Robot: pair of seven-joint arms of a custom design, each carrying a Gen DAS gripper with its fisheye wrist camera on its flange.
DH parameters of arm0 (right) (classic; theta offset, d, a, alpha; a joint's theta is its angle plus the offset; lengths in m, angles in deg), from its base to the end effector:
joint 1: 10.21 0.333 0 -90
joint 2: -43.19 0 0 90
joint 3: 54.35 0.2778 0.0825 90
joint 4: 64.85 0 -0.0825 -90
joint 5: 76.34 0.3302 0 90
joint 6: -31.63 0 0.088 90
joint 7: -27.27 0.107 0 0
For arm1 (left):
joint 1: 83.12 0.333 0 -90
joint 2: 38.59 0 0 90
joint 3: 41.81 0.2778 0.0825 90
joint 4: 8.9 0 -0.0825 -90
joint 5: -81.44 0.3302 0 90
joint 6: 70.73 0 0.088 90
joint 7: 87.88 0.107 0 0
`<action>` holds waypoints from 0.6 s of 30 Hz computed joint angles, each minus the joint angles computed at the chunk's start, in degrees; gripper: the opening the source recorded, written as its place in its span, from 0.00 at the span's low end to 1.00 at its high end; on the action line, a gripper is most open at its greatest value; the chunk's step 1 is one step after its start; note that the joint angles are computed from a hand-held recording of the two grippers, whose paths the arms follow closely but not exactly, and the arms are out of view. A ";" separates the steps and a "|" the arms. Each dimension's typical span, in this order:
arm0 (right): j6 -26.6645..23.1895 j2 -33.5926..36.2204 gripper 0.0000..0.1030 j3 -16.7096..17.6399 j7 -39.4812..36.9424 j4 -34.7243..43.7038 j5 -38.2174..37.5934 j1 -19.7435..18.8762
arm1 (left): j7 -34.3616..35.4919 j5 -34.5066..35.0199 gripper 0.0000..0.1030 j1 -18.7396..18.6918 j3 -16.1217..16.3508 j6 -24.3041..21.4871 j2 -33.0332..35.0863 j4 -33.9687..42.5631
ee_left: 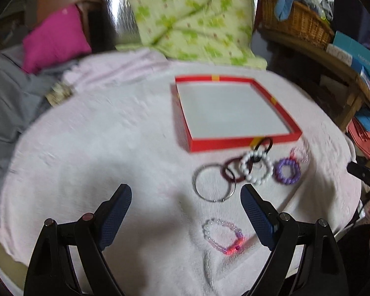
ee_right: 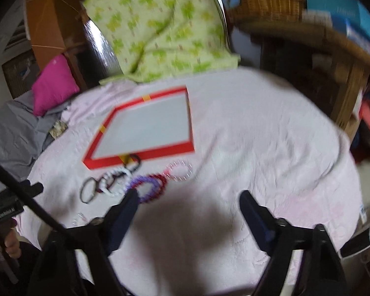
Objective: Organize jewelry
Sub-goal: 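Move both tools toward the bracelets beside the red tray, then grasp the silver bangle with the left tool while the right tool grasps the pink bead bracelet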
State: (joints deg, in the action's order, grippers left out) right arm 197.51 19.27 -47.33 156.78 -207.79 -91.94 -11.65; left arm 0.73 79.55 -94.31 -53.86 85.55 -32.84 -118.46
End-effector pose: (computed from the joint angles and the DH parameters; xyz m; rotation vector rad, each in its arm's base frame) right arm 0.4254 0.0624 0.5193 -1.3837 1.9681 -0.6514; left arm 0.5350 -0.2237 0.5127 -1.5263 2.1756 -0.8705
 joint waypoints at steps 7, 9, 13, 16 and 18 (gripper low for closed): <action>-1.24 11.38 0.60 -5.94 -10.56 7.17 9.30 6.77 | 4.35 -5.55 0.86 1.08 -0.72 -4.38 6.08 5.56; -2.07 14.48 0.53 -5.31 -8.86 10.02 8.53 5.90 | 5.77 -6.76 0.81 1.55 -1.11 -5.67 7.43 7.46; -5.33 19.27 0.40 -6.11 -8.27 15.62 8.30 6.12 | 6.96 -6.98 0.60 1.52 -1.18 -9.93 11.20 12.66; -6.73 21.85 0.37 -6.83 -8.89 18.62 7.63 6.45 | 7.50 -7.38 0.54 1.52 -1.51 -13.13 14.06 16.76; -8.37 23.47 0.27 -7.13 -10.04 20.53 7.64 6.82 | 7.87 -6.73 0.54 1.09 -1.54 -14.62 15.80 19.34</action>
State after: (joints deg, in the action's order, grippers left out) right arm 189.14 42.74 -54.47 146.74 -187.25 -84.30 -4.83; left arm 8.61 72.82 -93.22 -55.40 70.93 -17.04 -99.12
